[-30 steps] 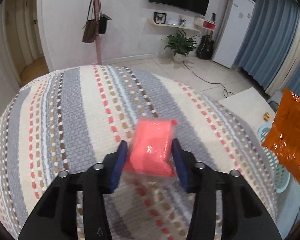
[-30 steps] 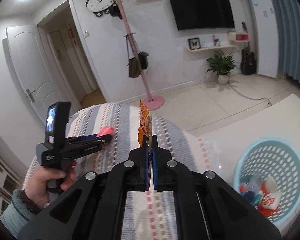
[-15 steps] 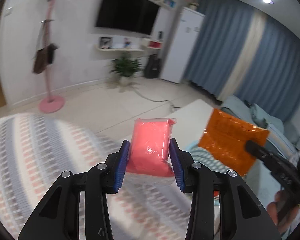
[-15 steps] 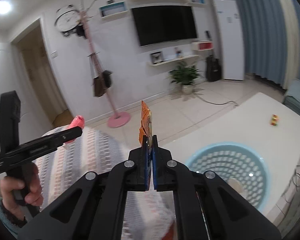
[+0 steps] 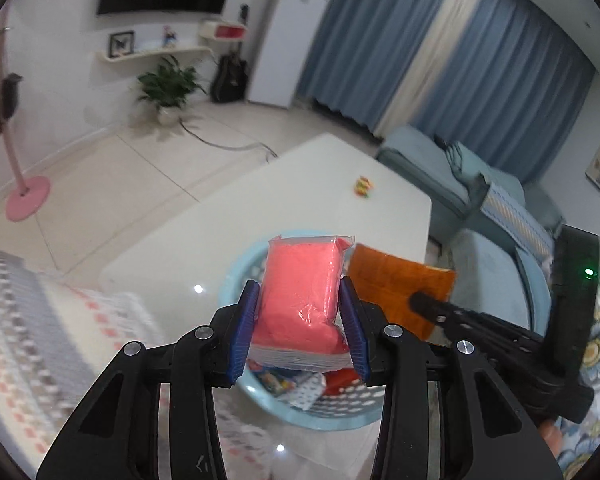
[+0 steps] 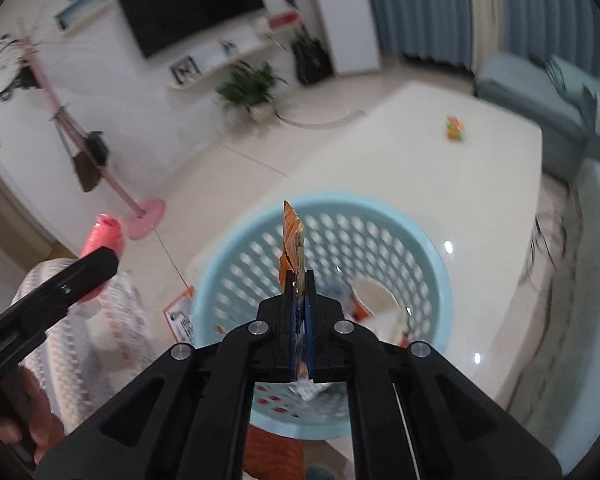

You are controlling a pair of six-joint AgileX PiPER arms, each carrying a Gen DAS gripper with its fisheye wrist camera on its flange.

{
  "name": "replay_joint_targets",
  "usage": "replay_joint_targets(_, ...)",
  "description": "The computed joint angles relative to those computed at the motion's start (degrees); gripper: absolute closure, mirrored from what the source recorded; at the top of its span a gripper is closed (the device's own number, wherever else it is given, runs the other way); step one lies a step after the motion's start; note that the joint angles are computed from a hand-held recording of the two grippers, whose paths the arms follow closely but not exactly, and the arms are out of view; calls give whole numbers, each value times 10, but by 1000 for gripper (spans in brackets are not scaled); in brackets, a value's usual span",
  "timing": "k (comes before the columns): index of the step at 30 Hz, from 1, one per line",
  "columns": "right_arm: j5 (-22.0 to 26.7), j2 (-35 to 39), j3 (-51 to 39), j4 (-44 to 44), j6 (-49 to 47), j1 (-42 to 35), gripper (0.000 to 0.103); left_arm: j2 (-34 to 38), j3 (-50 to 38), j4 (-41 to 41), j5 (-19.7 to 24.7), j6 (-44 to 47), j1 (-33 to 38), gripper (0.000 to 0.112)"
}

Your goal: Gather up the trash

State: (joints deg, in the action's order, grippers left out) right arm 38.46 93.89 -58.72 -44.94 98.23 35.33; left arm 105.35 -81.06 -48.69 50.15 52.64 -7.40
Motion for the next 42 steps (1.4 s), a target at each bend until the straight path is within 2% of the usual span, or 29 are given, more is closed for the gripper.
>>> replay_joint_targets(6,-59,-1,52,17,4,-40,100,15,7,10,-18,-6,-33,72)
replay_joint_targets(10,-97,-15,79,-5,28,-47,92,3,25,-11,-25,15,-26,50)
replay_joint_targets(11,-95,-19,83,-9,30,-44,81,-1,30,-14,-25,21,-22,48)
replay_joint_targets(12,-89,-21,83,-15,35,-39,63,-3,29,-15,-24,21,-21,44)
replay_joint_targets(14,-70,-33,87,-44,69,-22,42,-13,38,-24,-22,29,-10,39)
replay_joint_targets(21,-25,-70,74,-65,79,25,42,-60,67,-53,8,49,37,35)
replay_joint_targets(28,64,-82,24,-68,71,103,42,-158,131,-75,12,99,87,33)
replay_joint_targets(37,177,-74,-51,-87,62,202,42,-257,177,-106,66,140,176,32)
replay_joint_targets(42,238,-55,-93,-105,68,260,38,-301,206,-124,85,163,235,29)
